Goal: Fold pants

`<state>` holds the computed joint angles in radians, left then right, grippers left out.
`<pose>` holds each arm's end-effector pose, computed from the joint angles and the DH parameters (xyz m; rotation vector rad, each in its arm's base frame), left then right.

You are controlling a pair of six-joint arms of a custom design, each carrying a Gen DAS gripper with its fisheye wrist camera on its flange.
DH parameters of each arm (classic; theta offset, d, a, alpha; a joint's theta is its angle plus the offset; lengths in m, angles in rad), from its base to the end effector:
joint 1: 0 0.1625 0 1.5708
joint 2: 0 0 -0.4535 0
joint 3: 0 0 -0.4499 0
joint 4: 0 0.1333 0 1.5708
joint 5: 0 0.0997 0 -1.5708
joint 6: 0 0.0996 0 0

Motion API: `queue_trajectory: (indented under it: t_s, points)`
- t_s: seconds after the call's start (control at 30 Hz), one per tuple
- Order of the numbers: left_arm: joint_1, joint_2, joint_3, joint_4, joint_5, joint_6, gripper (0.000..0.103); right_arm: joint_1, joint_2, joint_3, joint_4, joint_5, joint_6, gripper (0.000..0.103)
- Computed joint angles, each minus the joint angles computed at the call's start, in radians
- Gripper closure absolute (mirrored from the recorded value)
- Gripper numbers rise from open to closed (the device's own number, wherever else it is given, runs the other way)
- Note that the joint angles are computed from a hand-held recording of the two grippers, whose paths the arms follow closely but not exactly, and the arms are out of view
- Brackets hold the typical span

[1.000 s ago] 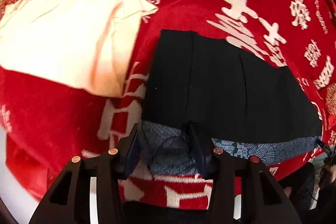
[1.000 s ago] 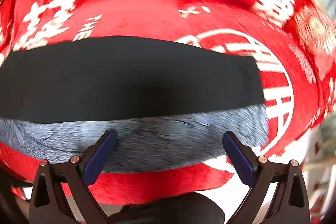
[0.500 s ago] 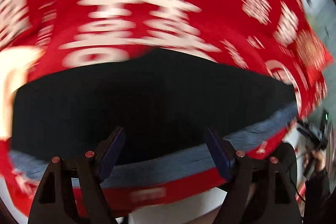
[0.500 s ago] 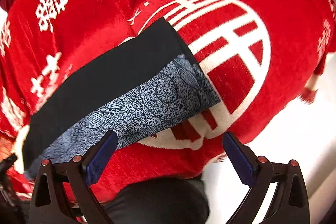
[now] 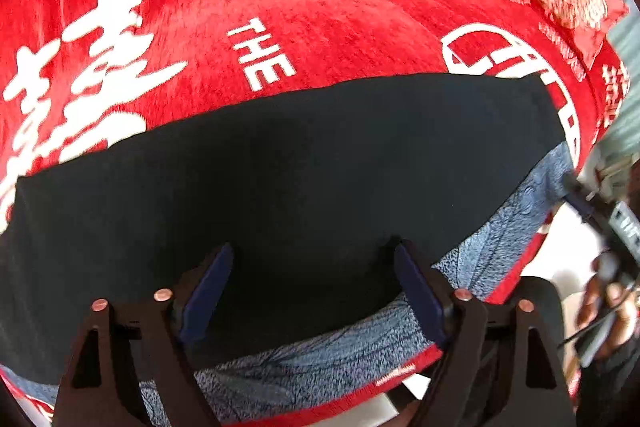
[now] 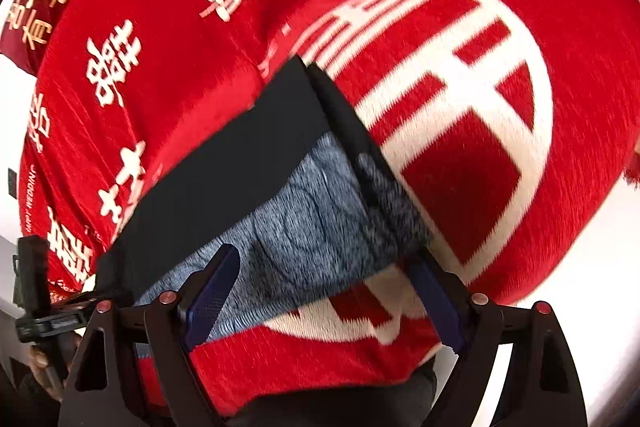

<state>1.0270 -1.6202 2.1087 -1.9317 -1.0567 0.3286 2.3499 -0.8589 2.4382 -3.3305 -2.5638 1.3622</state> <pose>-0.0834 -0.4903 0.3056 1.1450 2.3524 0.0923 0.3167 -0.2498 0.0203 -0.8375 -2.3636 1.2993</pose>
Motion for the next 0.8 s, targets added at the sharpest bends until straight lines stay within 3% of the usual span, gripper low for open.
queue_trajectory:
  t_s: [0.07,0.17,0.3,0.4,0.47,0.5,0.6,0.63,0.8]
  points:
    - [-0.013,-0.005,0.020,-0.021,0.023,0.002,0.015,0.012,0.013,-0.010,-0.060,-0.029,-0.060,0.033]
    - [-0.019,-0.002,0.032,-0.040,0.040,-0.018,0.012,-0.006,0.002,-0.006,-0.046,-0.008,-0.088,0.033]
    - [-0.023,0.002,0.048,-0.072,0.050,-0.018,0.007,-0.018,0.031,0.013,-0.156,0.009,-0.126,0.036]
    - [-0.027,0.002,0.054,-0.078,0.056,-0.028,0.005,0.008,0.001,0.014,-0.027,-0.021,-0.001,0.036]
    - [-0.028,0.005,0.055,-0.084,0.059,-0.049,0.005,0.022,0.011,0.010,-0.037,-0.012,0.014,0.036]
    - [-0.030,0.008,0.055,-0.087,0.062,-0.064,0.004,0.009,0.031,0.014,-0.104,0.028,-0.023,0.036]
    - [-0.035,0.008,0.044,-0.063,0.072,-0.155,0.005,-0.014,0.076,0.001,-0.209,0.057,-0.097,0.036]
    - [-0.035,0.009,0.038,-0.061,0.079,-0.184,0.010,-0.021,0.091,-0.007,-0.250,0.065,-0.133,0.036]
    - [-0.021,0.019,0.010,-0.013,0.115,-0.276,0.010,-0.050,0.096,-0.042,-0.265,0.075,-0.217,0.036]
